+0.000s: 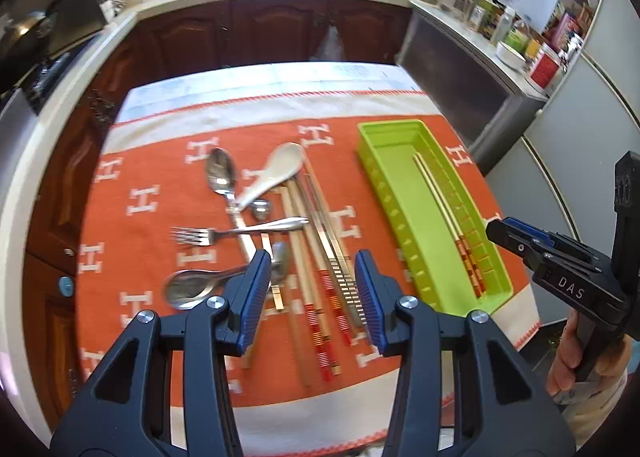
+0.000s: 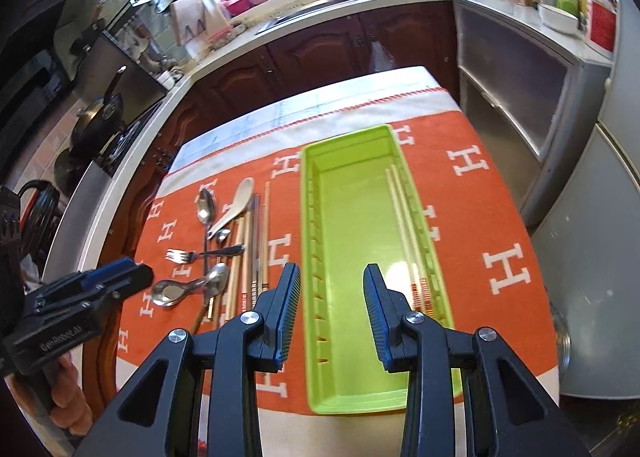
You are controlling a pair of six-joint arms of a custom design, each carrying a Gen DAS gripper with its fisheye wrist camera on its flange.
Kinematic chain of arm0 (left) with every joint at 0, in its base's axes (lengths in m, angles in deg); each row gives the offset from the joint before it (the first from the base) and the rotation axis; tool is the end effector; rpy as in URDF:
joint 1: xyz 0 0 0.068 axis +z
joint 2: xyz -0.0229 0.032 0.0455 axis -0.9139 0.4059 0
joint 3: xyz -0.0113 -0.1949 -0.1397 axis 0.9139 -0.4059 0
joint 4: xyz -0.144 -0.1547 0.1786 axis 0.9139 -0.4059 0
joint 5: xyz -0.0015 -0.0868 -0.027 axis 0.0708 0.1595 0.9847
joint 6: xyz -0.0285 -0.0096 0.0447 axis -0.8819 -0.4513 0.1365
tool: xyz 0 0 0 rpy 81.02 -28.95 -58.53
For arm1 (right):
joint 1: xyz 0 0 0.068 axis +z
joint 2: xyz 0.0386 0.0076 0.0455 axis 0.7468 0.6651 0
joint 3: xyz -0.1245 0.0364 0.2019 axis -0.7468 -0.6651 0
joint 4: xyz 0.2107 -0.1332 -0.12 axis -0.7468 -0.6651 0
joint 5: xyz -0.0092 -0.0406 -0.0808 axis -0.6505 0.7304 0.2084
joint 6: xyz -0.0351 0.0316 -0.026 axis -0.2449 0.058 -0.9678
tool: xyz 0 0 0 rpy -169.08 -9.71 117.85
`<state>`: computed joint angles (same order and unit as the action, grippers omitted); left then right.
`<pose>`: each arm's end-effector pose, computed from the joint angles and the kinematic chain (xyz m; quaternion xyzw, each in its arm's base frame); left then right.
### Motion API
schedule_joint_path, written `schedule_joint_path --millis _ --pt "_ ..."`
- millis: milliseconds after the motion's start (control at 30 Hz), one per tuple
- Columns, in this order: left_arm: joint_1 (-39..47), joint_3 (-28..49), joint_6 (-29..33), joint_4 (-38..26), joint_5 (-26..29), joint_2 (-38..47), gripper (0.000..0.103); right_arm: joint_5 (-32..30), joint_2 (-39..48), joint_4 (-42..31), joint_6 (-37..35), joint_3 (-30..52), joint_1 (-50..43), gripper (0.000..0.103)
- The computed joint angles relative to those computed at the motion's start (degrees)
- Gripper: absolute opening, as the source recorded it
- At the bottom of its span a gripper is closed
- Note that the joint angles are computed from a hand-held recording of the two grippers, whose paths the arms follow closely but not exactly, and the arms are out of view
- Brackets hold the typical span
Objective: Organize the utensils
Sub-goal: 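Move both open tools back over the utensil pile, then close the left tool on a wooden-handled metal spoon while the right tool grasps a chopstick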
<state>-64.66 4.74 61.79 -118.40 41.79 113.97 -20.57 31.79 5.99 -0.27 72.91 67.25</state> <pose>0.2596 0.0044 0.3746 -0.0478 0.9589 -0.0367 0.2771 0.3332 0.1223 0.3212 -0.0770 0.9454 0.1816 0.2593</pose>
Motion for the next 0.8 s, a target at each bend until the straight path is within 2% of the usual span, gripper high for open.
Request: schedule_joint_path --millis 133,300,567,700,733,800 --pt "6.4 0.0 3.7 -1.5 1.7 -2.1 0.040 0.5 1.3 -1.1 -0.3 2.4 3.4 0.033" --pt "12.0 -3.7 8.5 -0.7 2.6 -5.0 0.040 1.5 4.3 -2.6 -0.5 6.9 8.0 0.033" --pt "14.5 -13.3 11.8 2.7 5.1 -7.4 0.040 1.3 10.3 -2.6 0.6 10.8 12.3 0.033" --pt "15.0 -17.3 12.8 4.1 8.8 -7.2 0.040 0.5 13.8 -1.6 0.8 11.3 12.9 0.033" --pt "14.7 -18.1 12.8 4.5 9.6 -7.1 0.039 0.6 15.0 -1.6 1.0 11.9 13.1 0.033" --pt "14.0 -19.7 12.5 5.5 10.9 -7.1 0.029 0.1 17.0 -1.1 1.1 12.5 13.1 0.029"
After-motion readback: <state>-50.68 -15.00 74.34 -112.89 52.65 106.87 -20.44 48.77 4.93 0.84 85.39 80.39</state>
